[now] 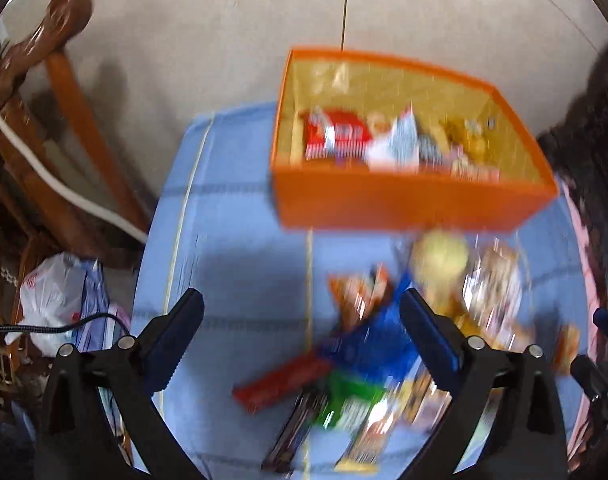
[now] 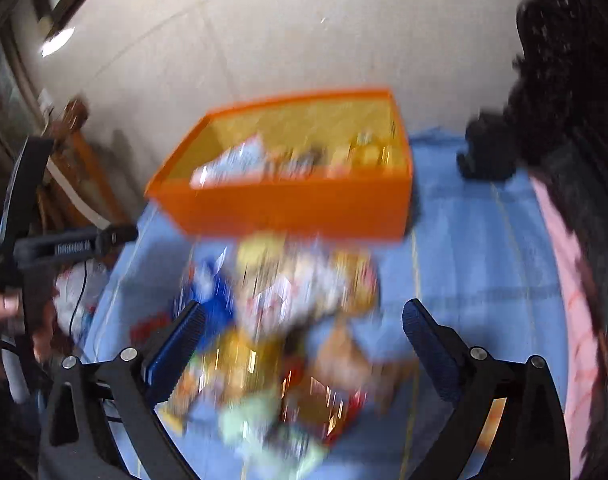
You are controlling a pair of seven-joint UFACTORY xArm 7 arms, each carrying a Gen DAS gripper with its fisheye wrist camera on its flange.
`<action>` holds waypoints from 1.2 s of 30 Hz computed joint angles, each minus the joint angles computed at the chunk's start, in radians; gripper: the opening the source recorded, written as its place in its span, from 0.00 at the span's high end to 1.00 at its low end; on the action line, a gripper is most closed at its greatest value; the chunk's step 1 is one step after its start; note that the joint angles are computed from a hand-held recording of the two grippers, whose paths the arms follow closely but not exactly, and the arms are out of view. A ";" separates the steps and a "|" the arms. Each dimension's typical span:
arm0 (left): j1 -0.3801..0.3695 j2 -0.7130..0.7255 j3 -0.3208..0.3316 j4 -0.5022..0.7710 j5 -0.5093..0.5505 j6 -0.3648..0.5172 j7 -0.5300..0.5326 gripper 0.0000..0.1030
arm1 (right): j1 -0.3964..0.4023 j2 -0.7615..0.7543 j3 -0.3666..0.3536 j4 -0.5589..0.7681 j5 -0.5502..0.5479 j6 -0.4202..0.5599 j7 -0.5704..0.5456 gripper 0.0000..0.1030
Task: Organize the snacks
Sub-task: 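Carry white packet with left and yellow bread bag with right into orange box, then grasp Snickers bar with left gripper while right grasps pale green snack bag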
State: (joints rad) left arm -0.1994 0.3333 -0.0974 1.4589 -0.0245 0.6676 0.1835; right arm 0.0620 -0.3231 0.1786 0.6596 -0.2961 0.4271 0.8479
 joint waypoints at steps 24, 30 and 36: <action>0.067 -0.125 0.002 -0.432 -0.061 -0.099 0.164 0.81 | 0.171 -0.081 0.057 -0.145 0.136 0.147 0.085 0.04; 0.069 -0.175 0.002 -0.467 -0.098 -0.064 0.175 0.84 | 0.149 0.102 0.081 -0.007 -0.033 0.180 0.049 0.04; 0.079 -0.203 0.014 -0.479 -0.125 -0.034 0.186 0.84 | 0.194 0.258 0.019 0.090 -0.060 0.173 -0.067 0.19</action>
